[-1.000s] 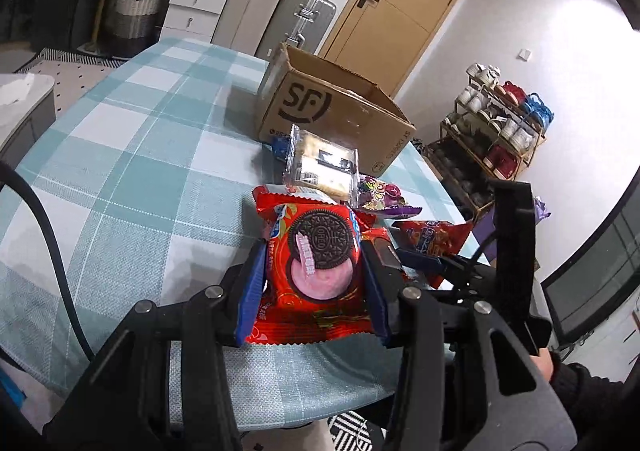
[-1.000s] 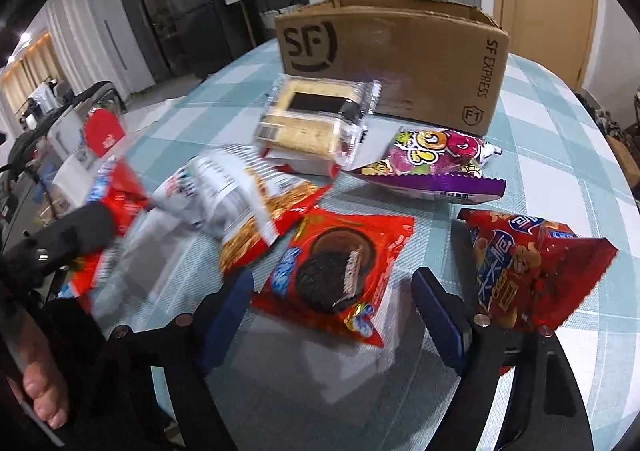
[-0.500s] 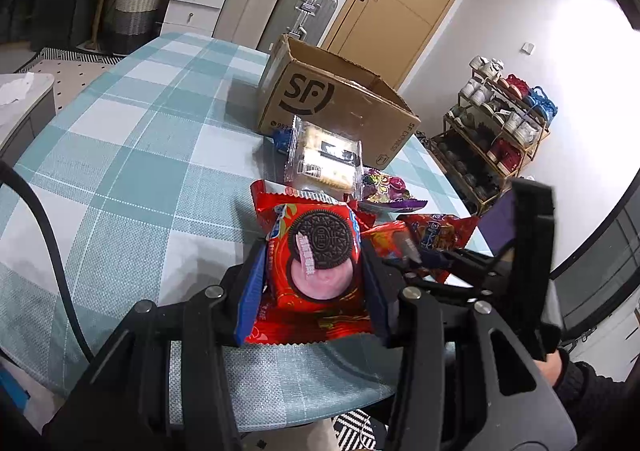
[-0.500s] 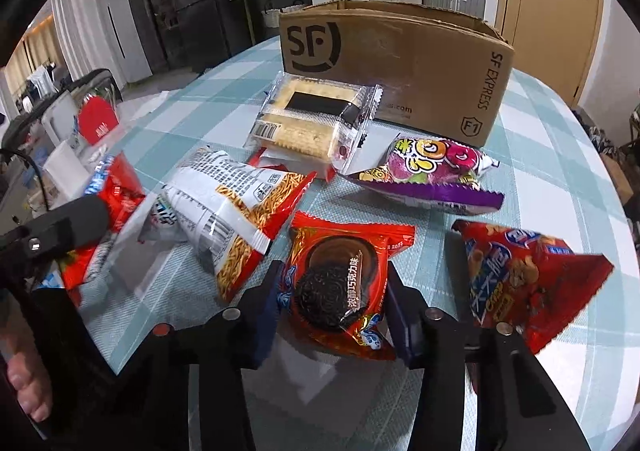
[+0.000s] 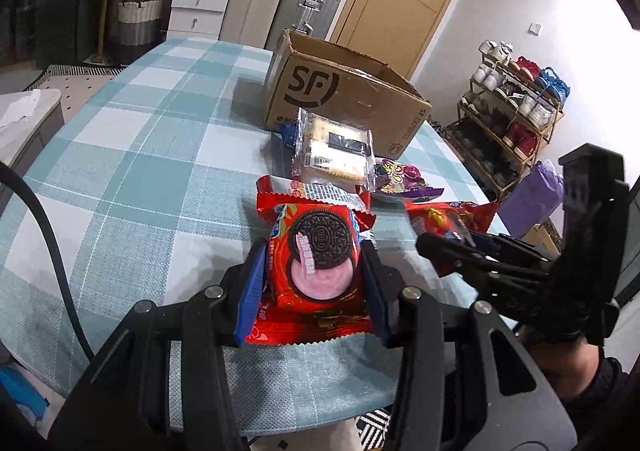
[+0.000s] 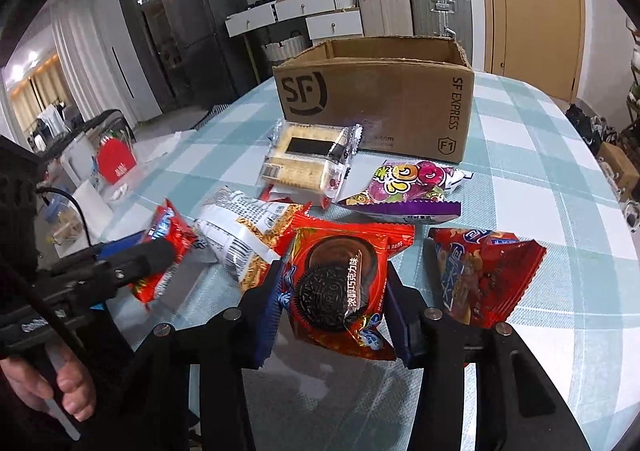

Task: Organize snacks
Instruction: 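Carry both red Oreo packs over the cardboard box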

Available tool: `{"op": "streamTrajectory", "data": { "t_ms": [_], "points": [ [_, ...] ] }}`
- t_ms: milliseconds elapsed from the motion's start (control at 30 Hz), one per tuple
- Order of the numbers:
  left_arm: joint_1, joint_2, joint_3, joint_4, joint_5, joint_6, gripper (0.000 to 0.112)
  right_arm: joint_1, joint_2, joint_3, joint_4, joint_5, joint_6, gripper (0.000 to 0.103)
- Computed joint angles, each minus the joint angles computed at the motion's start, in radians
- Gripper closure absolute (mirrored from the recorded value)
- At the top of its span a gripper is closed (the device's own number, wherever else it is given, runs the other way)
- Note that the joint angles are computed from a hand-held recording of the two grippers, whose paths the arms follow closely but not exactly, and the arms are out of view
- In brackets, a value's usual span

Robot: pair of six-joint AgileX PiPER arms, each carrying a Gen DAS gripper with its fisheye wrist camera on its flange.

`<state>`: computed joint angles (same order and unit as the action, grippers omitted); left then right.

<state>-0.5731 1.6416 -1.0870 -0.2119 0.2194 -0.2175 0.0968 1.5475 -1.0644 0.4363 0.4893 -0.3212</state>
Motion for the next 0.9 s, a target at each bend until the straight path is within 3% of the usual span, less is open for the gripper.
{"op": "streamTrajectory", "data": {
  "t_ms": [167,333,433,533,733,900],
  "points": [
    [-0.014,-0.002,-0.004,0.136,0.000,-0.122,0.070,-0.024,-0.044,0.017,0.084,0.022,-0.077,0.056],
    [-0.022,0.000,-0.045,0.225,0.050,-0.185,0.070,-0.063,-0.103,0.005,0.163,0.076,-0.128,0.056],
    [-0.007,-0.013,-0.069,0.125,0.077,-0.081,0.070,-0.084,-0.138,-0.015,0.196,0.115,-0.147,0.056],
    [0.000,-0.034,-0.106,0.115,0.108,-0.060,0.070,-0.106,-0.164,-0.065,0.215,0.167,-0.150,0.056],
    [0.036,-0.034,-0.255,-0.022,0.226,0.091,0.070,-0.119,-0.162,-0.224,0.147,0.260,-0.039,0.056],
    [0.036,0.018,-0.463,0.044,0.356,0.075,0.070,-0.146,-0.132,-0.385,0.151,0.341,-0.019,0.056]
  ]
}}
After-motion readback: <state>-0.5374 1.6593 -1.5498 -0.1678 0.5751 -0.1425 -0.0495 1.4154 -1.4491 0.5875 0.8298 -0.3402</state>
